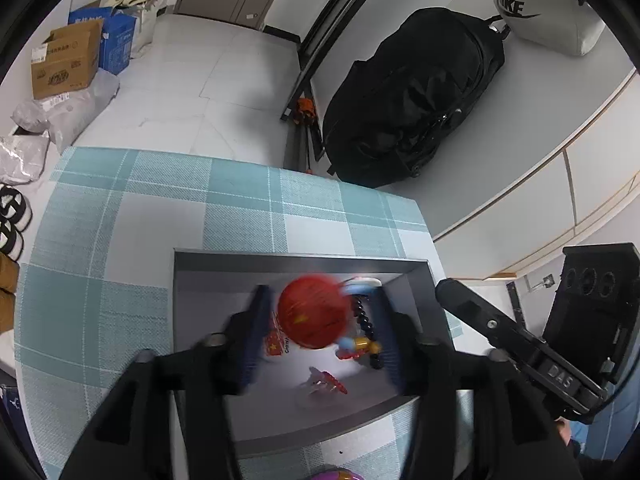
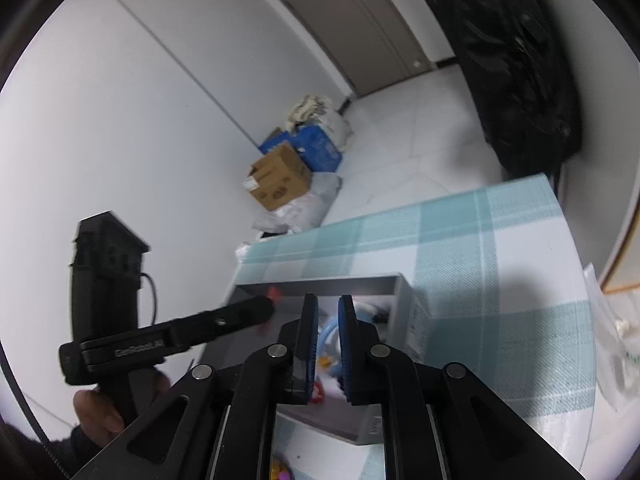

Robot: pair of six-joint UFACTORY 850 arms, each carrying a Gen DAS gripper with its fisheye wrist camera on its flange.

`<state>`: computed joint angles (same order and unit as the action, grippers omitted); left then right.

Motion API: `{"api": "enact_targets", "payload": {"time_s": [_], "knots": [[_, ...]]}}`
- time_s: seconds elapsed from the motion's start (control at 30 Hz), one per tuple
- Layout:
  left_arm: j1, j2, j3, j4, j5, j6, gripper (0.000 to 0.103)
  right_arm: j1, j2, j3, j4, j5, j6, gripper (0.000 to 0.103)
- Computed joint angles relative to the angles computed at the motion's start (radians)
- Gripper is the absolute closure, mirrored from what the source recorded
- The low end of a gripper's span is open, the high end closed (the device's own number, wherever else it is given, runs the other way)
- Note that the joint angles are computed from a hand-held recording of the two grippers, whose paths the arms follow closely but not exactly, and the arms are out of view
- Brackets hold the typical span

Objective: Organize jewelry
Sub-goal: 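Open both grippers releasing the red badge and blue ring into the box, then lower the left gripper onto the purple ring and grasp it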

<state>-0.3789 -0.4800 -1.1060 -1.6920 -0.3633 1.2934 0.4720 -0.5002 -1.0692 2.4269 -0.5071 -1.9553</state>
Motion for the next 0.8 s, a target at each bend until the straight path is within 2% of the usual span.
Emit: {"api": "enact_targets", "payload": {"time_s": [0.07, 0.13, 0.5, 0.7, 0.8], "knots": [[0.007, 0.012, 0.020, -0.085, -0.023, 0.074, 0.038, 0.007, 0.013, 0.012, 0.046, 0.002, -0.064, 0.072], [0.006, 0.022, 0.030, -0.115, -0.022, 0.103, 0.038, 0.009, 0.025, 0.028, 0.076, -0.027, -0.107, 0.071], [-0.030, 0.107, 0.111, -0.365, 0.080, 0.367, 0.037, 0.019, 0.071, 0.076, 0.213, -0.036, -0.245, 0.038], [-0.059, 0.167, 0.175, -0.555, 0.128, 0.556, 0.037, 0.031, 0.093, 0.105, 0.277, -0.038, -0.320, 0.028], [-0.079, 0.195, 0.206, -0.745, 0.161, 0.751, 0.037, 0.038, 0.108, 0.124, 0.320, -0.042, -0.360, 0.025]]}}
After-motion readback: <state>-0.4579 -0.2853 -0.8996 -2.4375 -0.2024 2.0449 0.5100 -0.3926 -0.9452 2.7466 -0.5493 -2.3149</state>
